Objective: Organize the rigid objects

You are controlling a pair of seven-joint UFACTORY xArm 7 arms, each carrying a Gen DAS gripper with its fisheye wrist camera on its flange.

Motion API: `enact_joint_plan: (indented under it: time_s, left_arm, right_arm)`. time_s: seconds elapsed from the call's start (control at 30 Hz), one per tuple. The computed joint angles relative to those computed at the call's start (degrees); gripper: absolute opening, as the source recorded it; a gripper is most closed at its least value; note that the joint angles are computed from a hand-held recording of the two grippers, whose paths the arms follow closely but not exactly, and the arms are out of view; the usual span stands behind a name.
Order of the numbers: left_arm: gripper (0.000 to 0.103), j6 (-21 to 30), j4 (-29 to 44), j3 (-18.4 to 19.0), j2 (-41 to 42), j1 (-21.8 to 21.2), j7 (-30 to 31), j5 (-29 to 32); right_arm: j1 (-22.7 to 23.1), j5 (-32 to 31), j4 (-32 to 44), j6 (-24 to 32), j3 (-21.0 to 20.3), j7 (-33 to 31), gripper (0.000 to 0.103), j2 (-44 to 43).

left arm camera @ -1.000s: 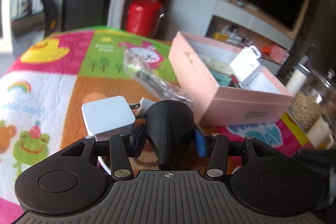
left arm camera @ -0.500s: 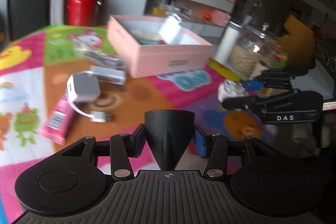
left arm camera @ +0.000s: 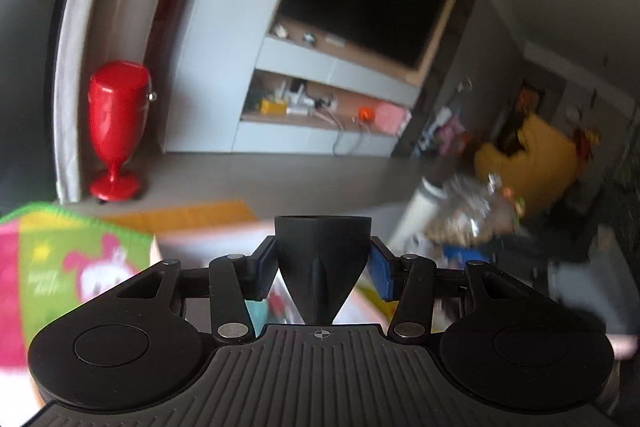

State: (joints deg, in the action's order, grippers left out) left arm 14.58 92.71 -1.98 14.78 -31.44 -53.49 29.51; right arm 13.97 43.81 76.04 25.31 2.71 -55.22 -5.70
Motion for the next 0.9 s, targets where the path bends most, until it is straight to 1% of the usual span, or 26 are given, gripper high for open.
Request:
enact_joint_plan:
  time_s: [0.03,0.07,0.1,0.13,0.17,0.2,0.23,0.33,0.43,0.47,0.5,0.53,0.57,0.6,0.63,0.7,0.73,0.8,0.9]
  left_arm:
    - [0.052,1.2,3.5,-2.1,3.1,2.1,4.5,-4.0]
    - [0.052,4.4,7.6,-4.4,6.3,3.9,9.9,-8.4]
    - [0.052,8.8,12.1,-5.6,9.9,4.7,13.4,-11.9]
    - [0.052,11.6,14.7,-5.6,12.1,4.8,14.7,-13.8]
    - [0.052,13.7,16.4,-5.0,13.8,4.3,15.1,-14.9]
    - [0.052,14.4,16.6,-4.2,14.6,3.7,15.1,-15.6]
    - [0.052,14.6,16.0,-3.1,14.8,3.0,14.9,-15.7]
    - [0.052,13.4,11.8,0.5,13.4,0.8,11.7,-13.6]
    - [0.052,8.9,4.0,3.7,8.9,-1.5,5.8,-8.4]
    - [0.052,7.6,0.9,4.6,6.9,-2.3,3.5,-6.0]
    - [0.052,7.0,-2.5,6.0,4.3,-3.7,0.1,-2.1]
    - [0.053,7.3,-5.4,7.0,1.9,-5.0,-3.1,1.9]
    - [0.057,7.4,-7.4,7.9,0.1,-6.1,-6.4,6.2]
    - [0.058,7.9,-10.4,8.8,-2.5,-7.6,-10.7,11.2]
    - [0.055,8.9,-13.2,9.2,-5.0,-8.9,-15.4,16.3]
    - [0.053,12.9,-17.5,8.9,-9.2,-10.6,-24.6,25.9]
    - [0.053,14.2,-19.6,8.2,-11.3,-10.7,-27.8,29.1]
    - [0.053,15.1,-23.8,6.6,-14.8,-10.0,-33.0,32.8]
    - [0.053,14.7,-27.0,4.6,-16.7,-8.0,-32.5,30.6]
  right_arm:
    - [0.1,-0.1,2.4,-0.5,0.1,0.2,0.041,2.3]
    - [-0.1,-0.3,4.8,-0.3,0.4,0.4,0.044,4.7]
    - [-0.5,-2.2,6.3,-0.6,1.0,2.4,0.053,6.5]
    - [-0.8,-4.5,7.0,-1.4,1.7,5.1,0.057,7.8]
    - [-1.3,-5.1,7.1,-1.3,2.2,6.3,0.057,8.4]
    - [-1.8,-4.7,6.9,-0.4,2.7,6.0,0.057,8.6]
    - [-2.1,-6.0,5.9,-0.9,3.1,7.1,0.056,8.5]
    - [-2.6,-6.8,2.0,-1.9,3.8,5.8,0.057,7.5]
    - [-2.6,-7.5,-0.7,-2.4,3.8,6.3,0.057,6.5]
    - [-2.6,-6.6,-1.5,-2.0,3.7,6.0,0.057,6.0]
    - [-2.6,-5.0,-2.2,-1.4,3.6,5.0,0.057,5.4]
    - [-2.5,-3.1,-3.5,-0.8,3.4,3.9,0.057,4.2]
    - [-2.3,-1.4,-4.4,-0.1,3.1,2.8,0.057,3.3]
    - [-1.9,0.1,-5.0,0.5,2.8,1.6,0.057,2.8]
    - [-1.5,1.5,-5.9,1.0,2.6,0.2,0.058,2.1]
    - [-0.4,3.9,-8.4,1.7,2.1,-2.5,0.060,0.0]
    - [0.2,4.2,-9.5,1.9,2.0,-3.3,0.061,-0.8]
    - [1.5,3.8,-11.6,1.5,2.1,-4.7,0.061,-1.9]
    - [3.3,1.8,-14.2,1.9,2.1,-4.7,0.061,-3.7]
